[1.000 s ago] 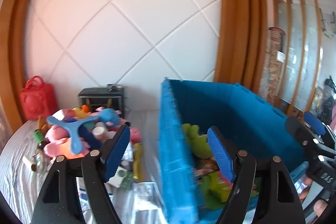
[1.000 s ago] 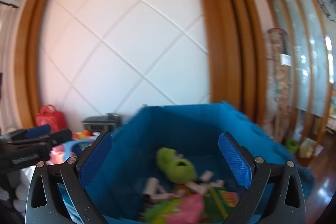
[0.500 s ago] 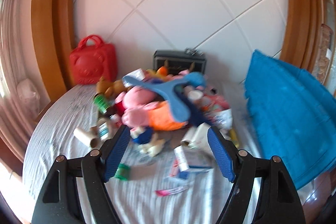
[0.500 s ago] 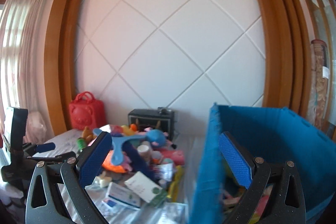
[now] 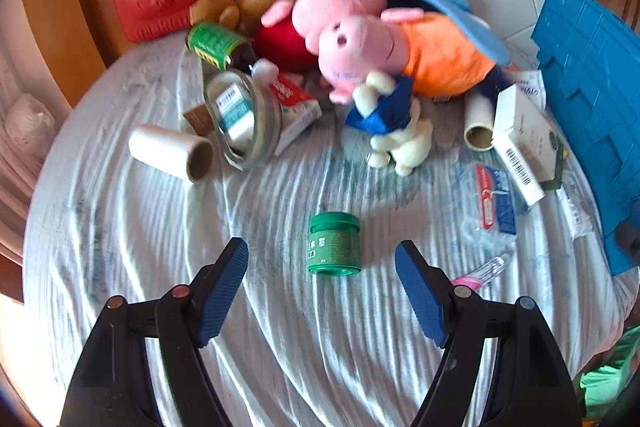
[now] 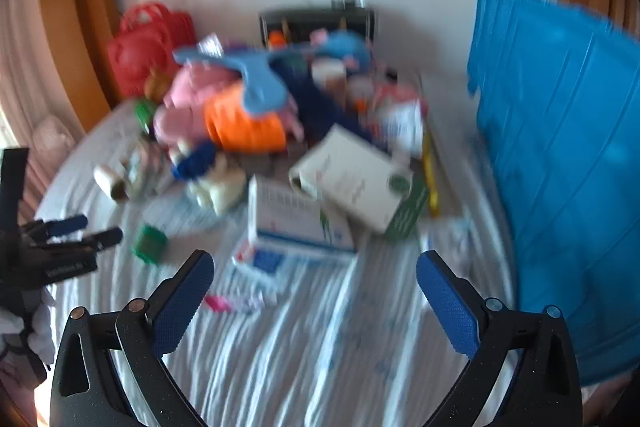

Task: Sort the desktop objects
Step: 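Move both tools back over the bed toward the green jar and tube, then grasp the green ointment jar with the left tool while the right tool grasps a white toothpaste tube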

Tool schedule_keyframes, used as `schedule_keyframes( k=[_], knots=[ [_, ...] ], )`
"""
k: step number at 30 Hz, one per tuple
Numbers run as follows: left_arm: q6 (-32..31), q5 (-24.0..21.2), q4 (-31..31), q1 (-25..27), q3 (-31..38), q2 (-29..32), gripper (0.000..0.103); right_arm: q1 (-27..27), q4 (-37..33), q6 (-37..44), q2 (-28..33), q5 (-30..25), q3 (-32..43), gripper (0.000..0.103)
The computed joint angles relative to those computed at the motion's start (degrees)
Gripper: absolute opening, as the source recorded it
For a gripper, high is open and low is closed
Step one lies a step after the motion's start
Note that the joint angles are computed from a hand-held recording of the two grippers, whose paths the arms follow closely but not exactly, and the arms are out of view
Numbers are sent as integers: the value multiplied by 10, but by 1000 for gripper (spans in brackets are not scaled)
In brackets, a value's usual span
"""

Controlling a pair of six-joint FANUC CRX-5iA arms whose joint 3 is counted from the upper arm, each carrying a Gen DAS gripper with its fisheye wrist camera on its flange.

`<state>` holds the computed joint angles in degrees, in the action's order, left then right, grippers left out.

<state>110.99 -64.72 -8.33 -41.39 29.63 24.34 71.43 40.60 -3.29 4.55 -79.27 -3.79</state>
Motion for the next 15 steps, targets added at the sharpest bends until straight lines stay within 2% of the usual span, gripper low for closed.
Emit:
schedule_keyframes(
  k=[1,4,6,7,9,10,11,12,15],
  knots=[
    [-5,1,6,3,0,5,76,-8,-29,0,4,10,-3,101],
    [-21,4,25,11,6,29,76,-23,-86,2,12,28,-1,79],
    [-36,2,35,15,15,48,73,-31,-114,5,18,31,7,75],
    [-41,-3,37,15,22,58,70,-35,-126,4,20,41,6,74],
    [-52,-4,44,17,25,69,56,-40,-142,10,28,47,14,64],
    [-54,-4,48,19,25,72,52,-42,-150,18,35,47,20,53],
    [-62,-1,62,22,17,72,44,-45,-158,25,41,47,27,47],
    [-68,3,75,26,7,70,41,-46,-163,28,44,50,31,47],
    [-78,24,72,25,-20,53,41,-53,-180,32,53,78,37,47]
  ],
)
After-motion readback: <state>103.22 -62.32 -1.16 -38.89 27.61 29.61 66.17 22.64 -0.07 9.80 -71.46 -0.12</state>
